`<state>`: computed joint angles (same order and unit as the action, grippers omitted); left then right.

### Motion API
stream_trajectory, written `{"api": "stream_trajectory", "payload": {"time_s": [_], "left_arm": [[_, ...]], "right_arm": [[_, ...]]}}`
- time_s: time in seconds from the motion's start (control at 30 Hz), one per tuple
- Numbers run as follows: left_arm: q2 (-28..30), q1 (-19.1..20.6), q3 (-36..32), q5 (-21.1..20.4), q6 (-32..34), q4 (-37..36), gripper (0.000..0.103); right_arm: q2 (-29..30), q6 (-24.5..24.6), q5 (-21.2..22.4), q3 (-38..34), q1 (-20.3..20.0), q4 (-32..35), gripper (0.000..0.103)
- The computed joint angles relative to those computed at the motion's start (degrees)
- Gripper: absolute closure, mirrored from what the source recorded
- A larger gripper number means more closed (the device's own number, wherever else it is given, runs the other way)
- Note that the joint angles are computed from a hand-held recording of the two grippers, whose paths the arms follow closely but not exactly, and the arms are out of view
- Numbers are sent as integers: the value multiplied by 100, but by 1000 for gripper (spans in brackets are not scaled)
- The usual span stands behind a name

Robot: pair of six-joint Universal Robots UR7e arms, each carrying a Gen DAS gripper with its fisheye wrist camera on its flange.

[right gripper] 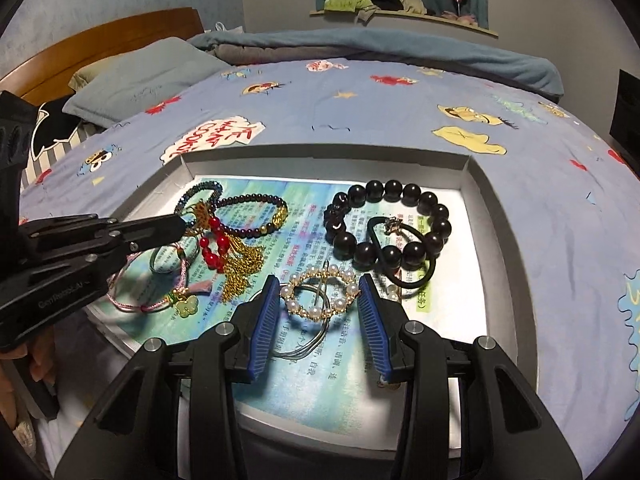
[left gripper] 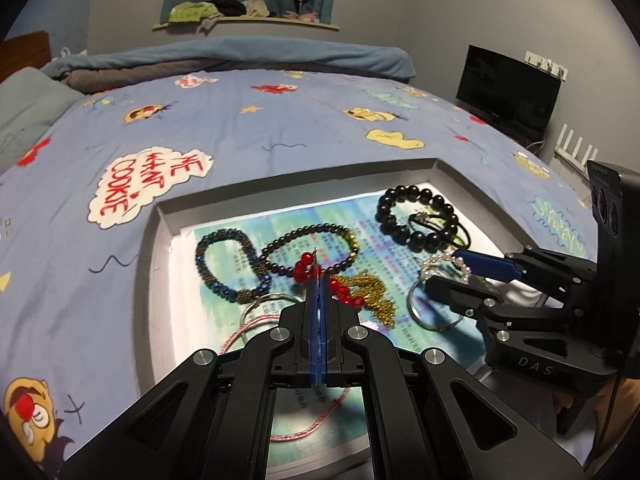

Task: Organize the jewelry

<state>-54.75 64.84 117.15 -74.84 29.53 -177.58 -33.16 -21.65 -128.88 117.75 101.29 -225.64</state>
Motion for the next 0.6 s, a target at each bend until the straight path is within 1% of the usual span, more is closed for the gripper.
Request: {"api": "stream_trajectory", "payload": {"time_s": [0.07,0.1,0.13,0.2,0.23,0.27,0.3,0.33,0.37,0.4,0.43,0.57,0.6], "left_arm": [[-11,-10,14,49,-11,-32,94],[-21,-21,34,92,-30,-85,83],[-31,-35,63,132,-46,-170,74],[-82,-60,102,147,-78,-195,73],[-107,-75,119,164,-89,-198,72],[-135,-92,151,176,-88,-231,71],[-154,-112,177,197,-89,-252,69],[-187,-148,229,267,-84,-311,65],[-208,-174,273,324,-77,-387,62],[-236,-205,327,389,-71,-477,56],[-248,-223,353,425,-73,-528,51],[-399,-300,487,523,-152,-650,43],[-433,-326,532,557,-152,-710,40]], "right_arm": [[-14,13,9,7,-6,6,62],[-16,25,10,18,-7,-12,62],[-19,39,9,15,-5,2,61],[-32,56,23,43,-5,-33,60],[-43,61,26,55,-5,-44,58],[-56,63,38,83,5,-85,56],[-58,40,63,113,15,-165,50],[-60,16,61,131,38,-229,48],[-63,-1,43,145,63,-270,47],[-74,-28,28,175,90,-327,46],[-81,-54,8,201,117,-388,42],[-103,-99,-173,278,232,-574,35],[-129,-82,-227,316,266,-621,33]]}}
